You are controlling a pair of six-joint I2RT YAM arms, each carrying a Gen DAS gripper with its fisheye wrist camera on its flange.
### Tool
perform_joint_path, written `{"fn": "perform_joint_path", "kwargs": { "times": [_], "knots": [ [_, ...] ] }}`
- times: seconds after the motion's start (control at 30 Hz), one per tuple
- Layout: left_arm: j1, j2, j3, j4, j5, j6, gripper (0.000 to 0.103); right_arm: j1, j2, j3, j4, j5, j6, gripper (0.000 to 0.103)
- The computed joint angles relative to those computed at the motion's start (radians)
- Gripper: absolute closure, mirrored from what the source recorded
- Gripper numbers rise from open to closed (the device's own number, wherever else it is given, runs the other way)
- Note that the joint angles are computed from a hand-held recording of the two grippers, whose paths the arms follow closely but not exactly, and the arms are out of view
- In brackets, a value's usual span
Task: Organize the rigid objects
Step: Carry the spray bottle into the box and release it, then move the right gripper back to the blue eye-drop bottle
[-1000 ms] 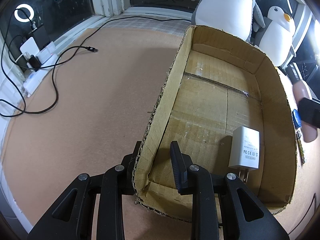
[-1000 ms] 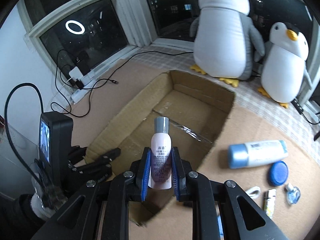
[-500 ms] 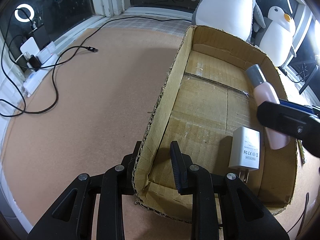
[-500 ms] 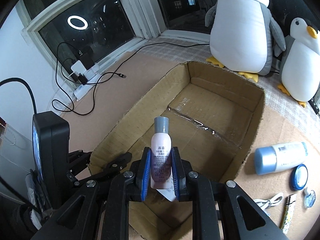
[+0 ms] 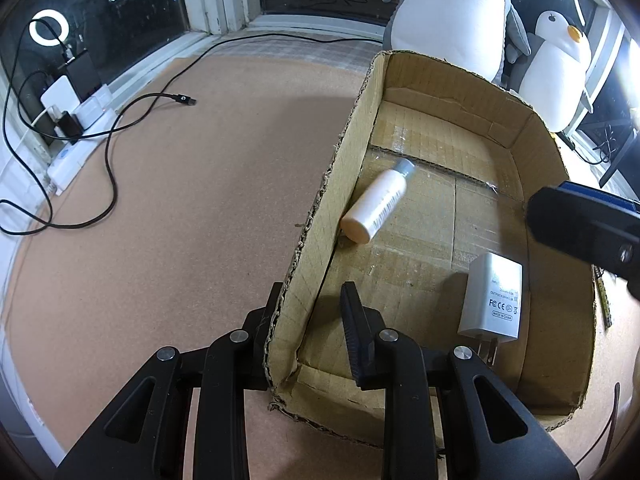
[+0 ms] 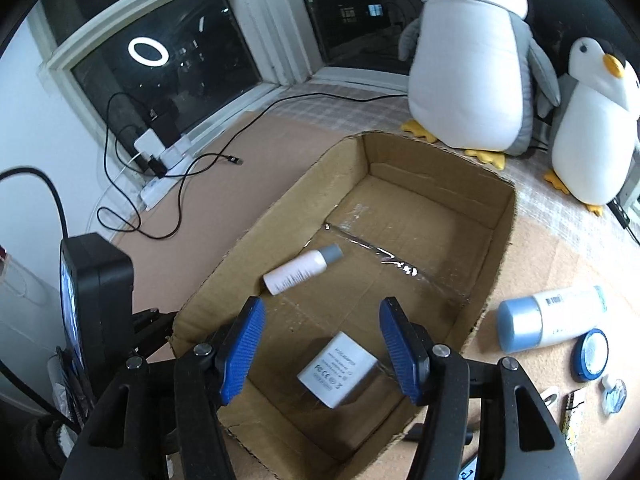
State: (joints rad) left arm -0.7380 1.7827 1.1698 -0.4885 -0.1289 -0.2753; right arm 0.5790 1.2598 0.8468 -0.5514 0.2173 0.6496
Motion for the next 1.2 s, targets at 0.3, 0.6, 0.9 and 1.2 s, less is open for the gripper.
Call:
{"fn": "perform_joint_path", "kwargs": {
  "times": [0.3,0.6,0.9,1.2],
  "knots": [
    [0.0,0.0,0.001,-0.004,-0.004,0.002,0.078,-0.031,-0.083,-0.03,-0.052,0.014,-0.013,0.047],
    [-0.004,-0.005,-0.002,-0.007,-0.01,0.002,0.078,-0.153,-0.31,-0.131,-0.183,-0.03,-0.051,0.047],
    [-0.009,-0.004,0.003,-0.017,-0.021,-0.001,0.078,-0.532,-0.604,-0.223,-0.395,-0.139,-0.253,0.047],
    [-0.012,0.002,0.011,-0.026,-0.029,-0.005,0.077,-1.289,-0.656,-0.294,-0.462,-0.404,-0.811,0.047]
  ]
}}
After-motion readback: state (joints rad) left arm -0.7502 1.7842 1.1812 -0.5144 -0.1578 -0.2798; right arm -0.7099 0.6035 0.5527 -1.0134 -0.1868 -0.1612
